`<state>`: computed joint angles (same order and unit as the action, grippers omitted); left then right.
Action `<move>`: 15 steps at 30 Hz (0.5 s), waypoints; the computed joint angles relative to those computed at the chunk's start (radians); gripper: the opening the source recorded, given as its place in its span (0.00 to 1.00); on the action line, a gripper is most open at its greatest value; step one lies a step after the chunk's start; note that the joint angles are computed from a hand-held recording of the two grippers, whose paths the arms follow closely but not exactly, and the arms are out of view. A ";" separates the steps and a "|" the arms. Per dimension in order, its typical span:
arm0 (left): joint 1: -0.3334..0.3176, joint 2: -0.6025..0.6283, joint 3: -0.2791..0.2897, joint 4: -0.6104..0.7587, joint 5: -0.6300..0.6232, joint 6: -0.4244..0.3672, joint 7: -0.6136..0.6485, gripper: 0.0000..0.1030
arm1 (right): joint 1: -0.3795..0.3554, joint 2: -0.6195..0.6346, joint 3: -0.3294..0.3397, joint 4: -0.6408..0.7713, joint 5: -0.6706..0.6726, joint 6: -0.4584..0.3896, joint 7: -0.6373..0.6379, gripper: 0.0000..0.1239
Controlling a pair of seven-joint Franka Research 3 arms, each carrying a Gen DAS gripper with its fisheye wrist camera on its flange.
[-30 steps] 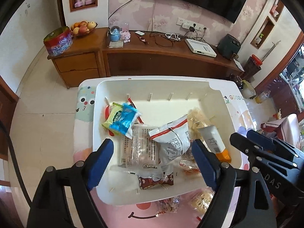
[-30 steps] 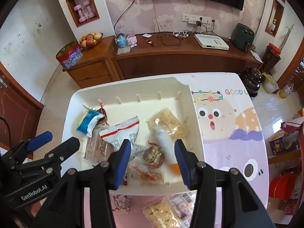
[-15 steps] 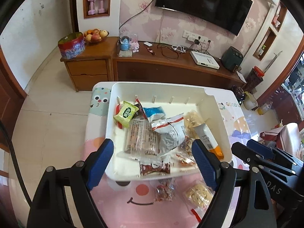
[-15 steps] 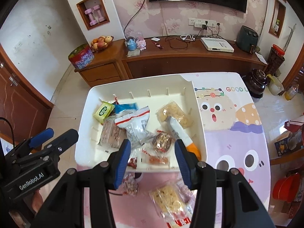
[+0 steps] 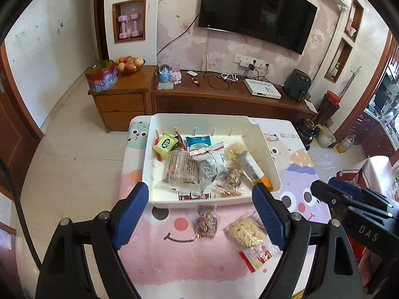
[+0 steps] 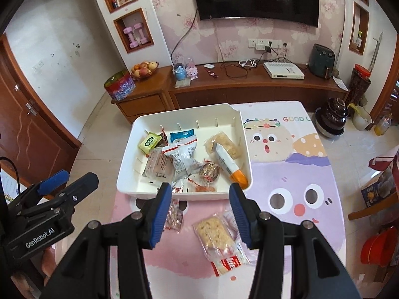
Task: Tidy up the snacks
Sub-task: 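Carry both snacks over the white tray and release them inside, then withdraw both grippers toward the last snacks on the table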
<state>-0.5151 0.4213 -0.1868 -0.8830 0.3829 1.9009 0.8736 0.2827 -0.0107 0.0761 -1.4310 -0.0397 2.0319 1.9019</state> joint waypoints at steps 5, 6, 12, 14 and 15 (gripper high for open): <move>0.002 -0.107 -0.017 -0.156 0.018 0.034 -0.041 0.82 | -0.016 -0.097 -0.004 -0.108 0.027 0.037 -0.024 0.42; 0.004 -0.122 -0.023 -0.182 0.021 0.037 -0.048 0.82 | -0.021 -0.115 -0.004 -0.129 0.036 0.043 -0.030 0.42; 0.021 -0.218 -0.061 -0.362 0.035 0.054 -0.079 0.83 | -0.047 -0.193 0.003 -0.241 0.065 0.065 -0.065 0.43; 0.030 -0.234 -0.073 -0.404 0.023 0.064 -0.083 0.83 | -0.052 -0.214 0.003 -0.282 0.082 0.073 -0.081 0.43; 0.036 -0.243 -0.078 -0.433 0.011 0.074 -0.083 0.83 | -0.054 -0.222 0.005 -0.302 0.087 0.077 -0.089 0.43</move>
<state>-0.4792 0.1782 -0.2652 -1.3160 0.3934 1.9752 0.7908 0.2289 -0.2323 0.0808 -1.7334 0.0474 2.1085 1.8127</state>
